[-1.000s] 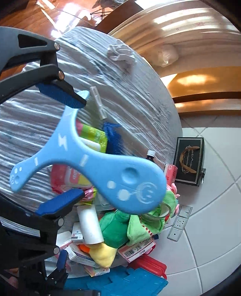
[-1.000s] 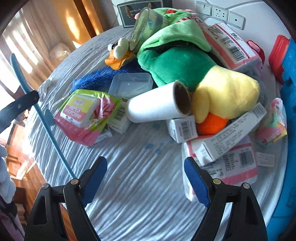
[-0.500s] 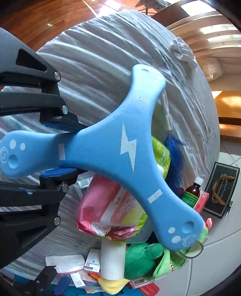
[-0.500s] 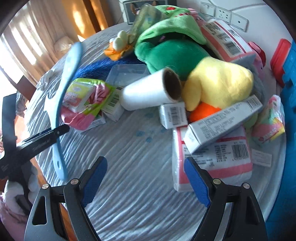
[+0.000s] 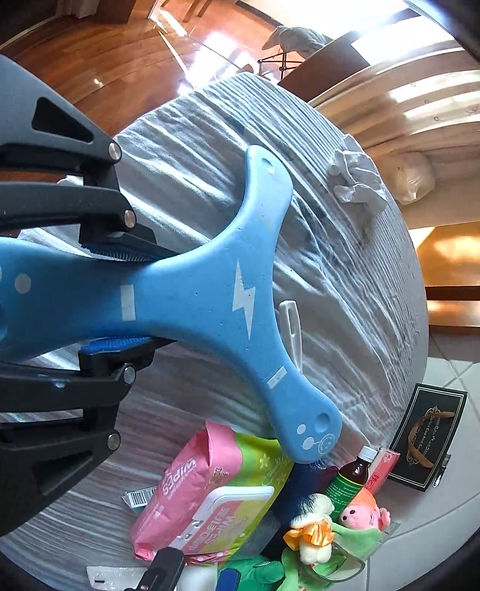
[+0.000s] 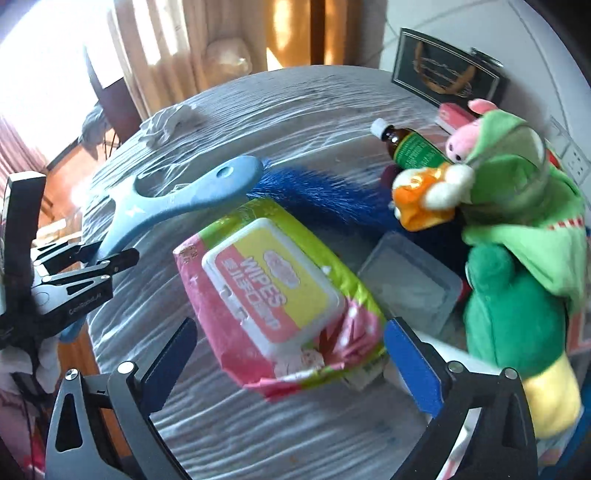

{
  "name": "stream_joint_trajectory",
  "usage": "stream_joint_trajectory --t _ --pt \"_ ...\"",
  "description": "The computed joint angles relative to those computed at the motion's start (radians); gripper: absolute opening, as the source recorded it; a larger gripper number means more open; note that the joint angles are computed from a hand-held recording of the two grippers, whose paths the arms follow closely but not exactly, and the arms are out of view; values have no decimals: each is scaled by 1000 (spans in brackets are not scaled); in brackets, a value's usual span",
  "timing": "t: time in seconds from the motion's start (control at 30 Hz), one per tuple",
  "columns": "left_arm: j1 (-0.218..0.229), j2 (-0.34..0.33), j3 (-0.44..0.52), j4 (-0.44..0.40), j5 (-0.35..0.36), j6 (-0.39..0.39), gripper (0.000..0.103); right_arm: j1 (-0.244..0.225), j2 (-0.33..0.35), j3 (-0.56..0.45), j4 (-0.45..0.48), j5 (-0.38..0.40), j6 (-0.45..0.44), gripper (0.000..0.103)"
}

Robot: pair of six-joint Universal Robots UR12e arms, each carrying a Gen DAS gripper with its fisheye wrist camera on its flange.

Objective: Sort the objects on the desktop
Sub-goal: 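Lift the boomerang with the left tool while the right tool grasps the WIPES pack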

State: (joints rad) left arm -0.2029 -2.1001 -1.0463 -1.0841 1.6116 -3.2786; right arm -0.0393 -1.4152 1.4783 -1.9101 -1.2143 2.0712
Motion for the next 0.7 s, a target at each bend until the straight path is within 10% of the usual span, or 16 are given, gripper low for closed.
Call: stream_joint_trajectory --t 0.13,0.33,0.5,0.7 --pt "10 -11 8 -19 -35 4 34 30 46 -23 -12 -64 -29 103" --pt "16 6 -22 -10 -54 22 34 30 55 -60 259 -45 9 103" --pt "29 12 -27 -22 -77 -4 38 58 -42 71 116 -106 -67 103" --pt "28 -22 19 -24 -62 -21 59 76 -34 76 8 -145 110 103"
